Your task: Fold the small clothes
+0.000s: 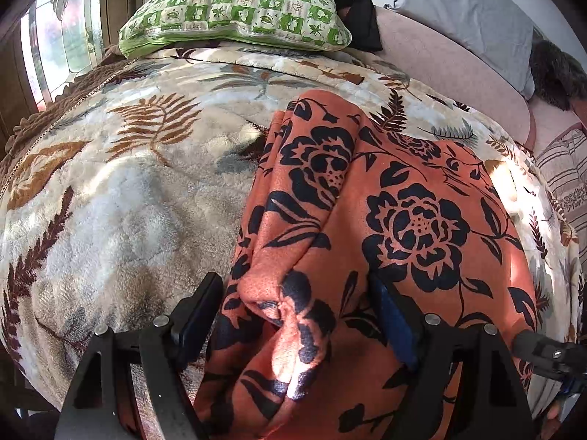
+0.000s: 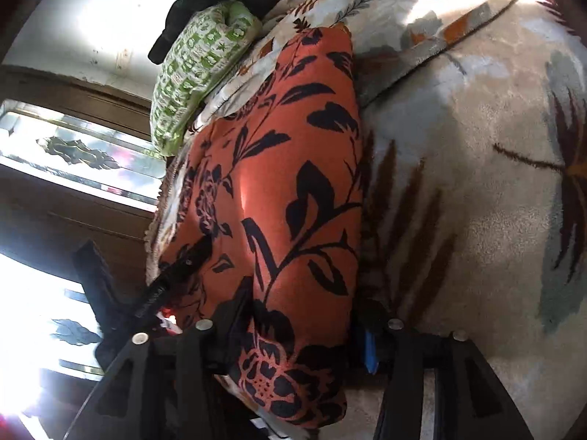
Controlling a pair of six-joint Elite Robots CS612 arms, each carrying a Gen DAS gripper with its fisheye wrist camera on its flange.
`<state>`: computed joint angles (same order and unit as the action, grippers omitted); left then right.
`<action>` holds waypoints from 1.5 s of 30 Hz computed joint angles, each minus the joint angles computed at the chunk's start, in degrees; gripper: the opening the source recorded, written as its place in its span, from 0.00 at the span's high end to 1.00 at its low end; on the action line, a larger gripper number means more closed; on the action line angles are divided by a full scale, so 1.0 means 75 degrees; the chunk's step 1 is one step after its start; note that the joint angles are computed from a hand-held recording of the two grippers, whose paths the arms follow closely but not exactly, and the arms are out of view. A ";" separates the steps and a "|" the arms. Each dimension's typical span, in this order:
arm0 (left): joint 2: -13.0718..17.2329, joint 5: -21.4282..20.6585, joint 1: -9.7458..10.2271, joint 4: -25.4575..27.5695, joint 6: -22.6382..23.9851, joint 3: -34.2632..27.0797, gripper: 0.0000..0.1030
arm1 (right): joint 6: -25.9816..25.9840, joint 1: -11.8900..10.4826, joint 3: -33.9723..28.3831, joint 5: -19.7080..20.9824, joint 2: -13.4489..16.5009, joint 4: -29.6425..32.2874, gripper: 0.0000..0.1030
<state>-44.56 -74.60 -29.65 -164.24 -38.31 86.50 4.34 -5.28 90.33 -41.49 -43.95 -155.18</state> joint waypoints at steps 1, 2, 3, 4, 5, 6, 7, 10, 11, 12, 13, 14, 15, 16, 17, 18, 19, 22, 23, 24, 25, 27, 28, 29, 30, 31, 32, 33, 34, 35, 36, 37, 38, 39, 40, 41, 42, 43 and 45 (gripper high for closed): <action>0.0003 -0.0015 0.0007 -0.0014 0.0005 -0.0003 0.19 | -0.0069 -0.0033 0.0022 0.0040 -0.0059 -0.0016 0.32; 0.0003 -0.0023 0.0009 -0.0029 0.0024 0.0000 0.19 | -0.0091 -0.0075 0.0073 0.0061 -0.0121 -0.0174 0.30; 0.0003 -0.0021 0.0008 -0.0035 0.0031 0.0000 0.19 | -0.0076 -0.0122 0.0101 0.0108 -0.0163 -0.0330 0.30; 0.0002 -0.0014 0.0008 -0.0041 0.0023 0.0003 0.19 | 0.0081 -0.0183 0.0094 0.0241 -0.0162 -0.0523 0.28; 0.0003 -0.0004 0.0006 -0.0070 0.0026 0.0012 0.19 | 0.0351 -0.0234 0.0037 0.0365 -0.0123 -0.0696 0.24; 0.0005 0.0008 0.0003 -0.0114 0.0028 0.0028 0.19 | 0.0576 -0.0261 -0.0071 0.0408 -0.0068 -0.0773 0.20; 0.0007 0.0010 0.0003 -0.0150 0.0002 0.0039 0.19 | 0.0664 -0.0256 -0.0243 0.0390 0.0007 -0.0682 0.20; 0.0006 0.0069 -0.0013 -0.0169 -0.0135 0.0058 0.17 | 0.0798 -0.0138 -0.0983 0.0435 0.0394 0.0217 0.20; 0.0007 0.0103 -0.0019 -0.0181 -0.0162 0.0065 0.16 | 0.0584 -0.0064 -0.1282 0.0346 0.0516 0.1017 0.20; 0.0004 0.0121 -0.0023 -0.0219 -0.0172 0.0088 0.16 | 0.0217 0.0050 -0.1523 0.0318 0.0633 0.1587 0.32; 0.0001 0.0108 -0.0022 -0.0283 -0.0144 0.0116 0.16 | -0.0427 0.0152 -0.1542 -0.0021 0.0576 0.1838 0.43; 0.0003 0.0090 -0.0016 -0.0385 -0.0081 0.0148 0.16 | -0.0762 0.0242 -0.1451 -0.0546 0.0444 0.1769 0.52; 0.0009 0.0060 -0.0007 -0.0478 -0.0025 0.0172 0.16 | -0.0777 0.0271 -0.1305 -0.0751 0.0335 0.1493 0.61; 0.0019 0.0019 0.0005 -0.0523 0.0004 0.0172 0.15 | -0.0701 0.0285 -0.1153 -0.0939 0.0232 0.1139 0.62; 0.0022 0.0005 0.0010 -0.0538 0.0043 0.0172 0.15 | -0.0669 0.0325 -0.1032 -0.1266 0.0152 0.0793 0.62; 0.0026 0.0003 0.0011 -0.0549 0.0086 0.0168 0.15 | -0.0745 0.0379 -0.1018 -0.1537 0.0144 0.0696 0.60; 0.0033 -0.0010 0.0018 -0.0549 0.0098 0.0154 0.15 | -0.0733 0.0402 -0.1039 -0.1680 0.0179 0.0733 0.55; 0.0031 -0.0114 0.0046 -0.0623 0.0089 0.0169 0.15 | -0.0222 0.0201 -0.1142 -0.0924 0.0305 0.0963 0.36; 0.0036 -0.0125 0.0049 -0.0632 0.0079 0.0165 0.15 | 0.0117 0.0133 -0.1119 -0.0777 0.0308 0.0696 0.32; 0.0039 -0.0114 0.0047 -0.0629 0.0074 0.0159 0.15 | 0.0463 0.0076 -0.1109 -0.0695 0.0326 0.0284 0.27; 0.0045 -0.0104 0.0044 -0.0627 0.0077 0.0150 0.15 | 0.0751 0.0033 -0.1139 -0.0659 0.0354 -0.0033 0.24; 0.0052 -0.0123 0.0052 -0.0664 0.0089 0.0154 0.14 | 0.1242 0.0020 -0.1512 -0.0643 0.0577 -0.0036 0.14; 0.0053 -0.0141 0.0059 -0.0681 0.0099 0.0159 0.14 | 0.1313 0.0030 -0.1816 -0.0593 0.0747 0.0351 0.14; 0.0055 -0.0164 0.0063 -0.0689 0.0133 0.0158 0.14 | 0.1107 0.0045 -0.2154 -0.0456 0.0938 0.0980 0.25; 0.0048 -0.0173 0.0068 -0.0700 0.0180 0.0168 0.14 | 0.0858 0.0089 -0.2355 -0.0573 0.1013 0.1290 0.61; 0.0047 -0.0208 0.0080 -0.0725 0.0182 0.0174 0.14 | 0.0466 0.0171 -0.2367 -0.0949 0.0934 0.1302 0.61; 0.0053 -0.0245 0.0093 -0.0745 0.0157 0.0172 0.14 | -0.0018 0.0282 -0.2213 -0.1534 0.0751 0.0995 0.63; 0.0060 -0.0247 0.0095 -0.0759 0.0164 0.0162 0.13 | -0.0441 0.0411 -0.2040 -0.2145 0.0587 0.0636 0.63; 0.0053 -0.0260 0.0096 -0.0728 0.0198 0.0152 0.13 | -0.0748 0.0517 -0.1936 -0.2617 0.0494 0.0418 0.63; 0.0023 -0.0331 0.0114 -0.0728 0.0203 0.0165 0.13 | -0.0921 0.0581 -0.1926 -0.2918 0.0480 0.0390 0.58; -0.0035 -0.0437 0.0133 -0.0727 0.0173 0.0202 0.14 | -0.0928 0.0597 -0.1993 -0.3050 0.0517 0.0559 0.45; -0.0115 -0.0517 0.0146 -0.0792 0.0198 0.0282 0.14 | -0.0762 0.0559 -0.2012 -0.2989 0.0526 0.0724 0.40; -0.0220 -0.0518 0.0144 -0.1011 0.0269 0.0431 0.14 | -0.0483 0.0502 -0.1892 -0.2895 0.0473 0.0569 0.36; -0.0335 -0.0461 0.0134 -0.1318 0.0315 0.0625 0.14 | -0.0344 0.0472 -0.1709 -0.2911 0.0392 0.0246 0.35; -0.0446 -0.0468 0.0135 -0.1637 0.0318 0.0827 0.14 | -0.0341 0.0481 -0.1529 -0.3114 0.0299 -0.0105 0.35; -0.0540 -0.0594 0.0161 -0.1965 0.0252 0.1021 0.14 | -0.0365 0.0471 -0.1295 -0.3206 0.0167 -0.0515 0.35; -0.0594 -0.0813 0.0211 -0.2237 0.0095 0.1176 0.14 | -0.0375 0.0441 -0.1068 -0.3083 0.0040 -0.0906 0.34; -0.0627 -0.1089 0.0277 -0.2362 -0.0171 0.1284 0.14 | -0.0391 0.0413 -0.0859 -0.2893 -0.0085 -0.1184 0.33; -0.0579 -0.1676 0.0415 -0.2462 -0.0609 0.1358 0.15 | -0.0465 0.0436 -0.0569 -0.2592 -0.0278 -0.1476 0.33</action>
